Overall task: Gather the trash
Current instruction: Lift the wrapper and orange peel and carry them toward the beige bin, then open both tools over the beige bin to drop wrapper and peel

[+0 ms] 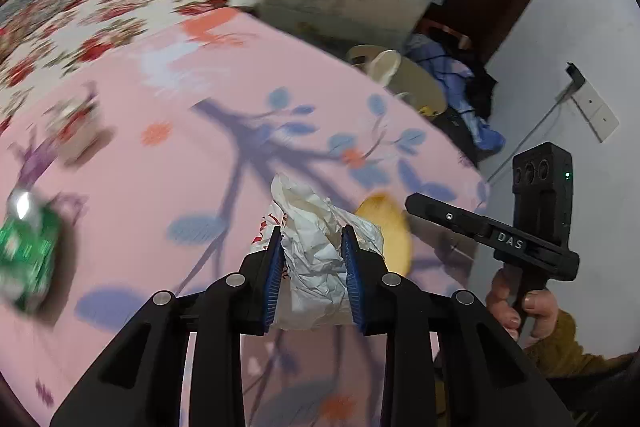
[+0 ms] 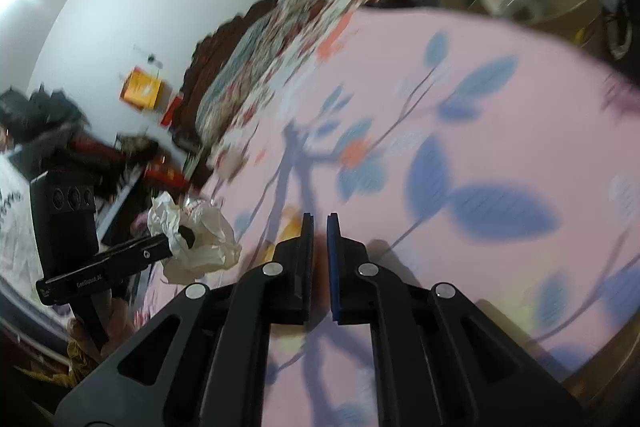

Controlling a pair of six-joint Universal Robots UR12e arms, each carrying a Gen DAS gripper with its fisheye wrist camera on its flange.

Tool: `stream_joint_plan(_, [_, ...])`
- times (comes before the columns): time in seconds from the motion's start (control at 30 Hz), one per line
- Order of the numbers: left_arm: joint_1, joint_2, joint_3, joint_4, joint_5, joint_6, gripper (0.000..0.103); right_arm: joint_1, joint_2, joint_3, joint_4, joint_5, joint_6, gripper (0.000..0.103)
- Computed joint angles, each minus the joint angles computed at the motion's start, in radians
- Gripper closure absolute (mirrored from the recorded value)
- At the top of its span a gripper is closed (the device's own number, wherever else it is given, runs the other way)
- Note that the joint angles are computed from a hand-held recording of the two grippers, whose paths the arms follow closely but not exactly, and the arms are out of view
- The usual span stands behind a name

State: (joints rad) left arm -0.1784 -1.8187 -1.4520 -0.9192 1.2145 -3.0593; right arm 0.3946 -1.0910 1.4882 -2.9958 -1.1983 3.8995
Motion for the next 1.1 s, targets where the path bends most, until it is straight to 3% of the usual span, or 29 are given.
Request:
stream_joint_plan(0.13, [-0.026, -0.083, 0.121, -0.062, -0.015, 0.012, 0.076, -0.035, -0.016, 0.021, -0.057, -0.031, 0.045, 0.095])
stream_joint_plan(0.23, [-0.025, -0.123, 0.186, -0.091, -0.073, -0.025, 0.076, -0.043, -0.033, 0.039, -0.079, -0.053, 0.023, 0.090])
stream_joint_plan(0.27, [-0.025, -0.129, 0.195, -0.090, -0.085, -0.033, 0.076, -0.043, -0.034, 0.040, -0.075, -0.048, 0.008, 0.081])
stream_joint_plan(0.3, [-0.027, -0.133, 0.201, -0.088, -0.085, -0.034, 0.075, -0.044, -0.035, 0.038, -0.057, -0.029, -0.013, 0.065])
stream_joint_plan(0.33, [-0.029, -0.135, 0.204, -0.087, -0.079, -0.033, 0.075, -0.045, -0.034, 0.037, -0.049, -0.011, -0.025, 0.013])
stream_joint_plan(0.37, [-0.031, -0.138, 0.209, -0.088, -0.065, -0.031, 0.075, -0.044, -0.029, 0.037, -0.075, -0.001, -0.032, 0.008])
stream_joint_plan(0.4, [-0.033, -0.141, 0.214, -0.088, -0.049, -0.034, 0.075, -0.045, -0.026, 0.030, -0.070, 0.022, -0.062, 0.009])
stream_joint_plan(0.47, [-0.029, -0.145, 0.222, -0.089, -0.041, -0.047, 0.075, -0.035, -0.011, -0.008, 0.013, 0.078, -0.176, 0.032])
stream_joint_plan(0.6, [-0.023, -0.157, 0.246, -0.094, -0.024, -0.072, 0.075, -0.015, 0.032, -0.088, 0.165, 0.153, -0.299, 0.052])
stream_joint_plan(0.67, [-0.025, -0.166, 0.261, -0.104, -0.018, -0.074, 0.075, -0.012, 0.049, -0.112, 0.214, 0.186, -0.325, 0.079])
stream_joint_plan(0.73, [-0.032, -0.175, 0.277, -0.118, -0.011, -0.066, 0.075, -0.020, 0.063, -0.123, 0.227, 0.237, -0.325, 0.092])
stream_joint_plan(0.9, [-0.058, -0.219, 0.341, -0.160, 0.003, -0.028, 0.075, -0.069, 0.058, -0.078, 0.094, 0.283, -0.161, 0.096])
stream_joint_plan(1.0, [-0.076, -0.265, 0.410, -0.182, -0.015, -0.015, 0.075, -0.102, 0.041, -0.053, 0.039, 0.215, -0.092, 0.096])
stream_joint_plan(1.1, [-0.098, -0.334, 0.515, -0.217, -0.049, -0.007, 0.075, -0.138, 0.011, -0.031, 0.009, 0.076, -0.060, 0.096])
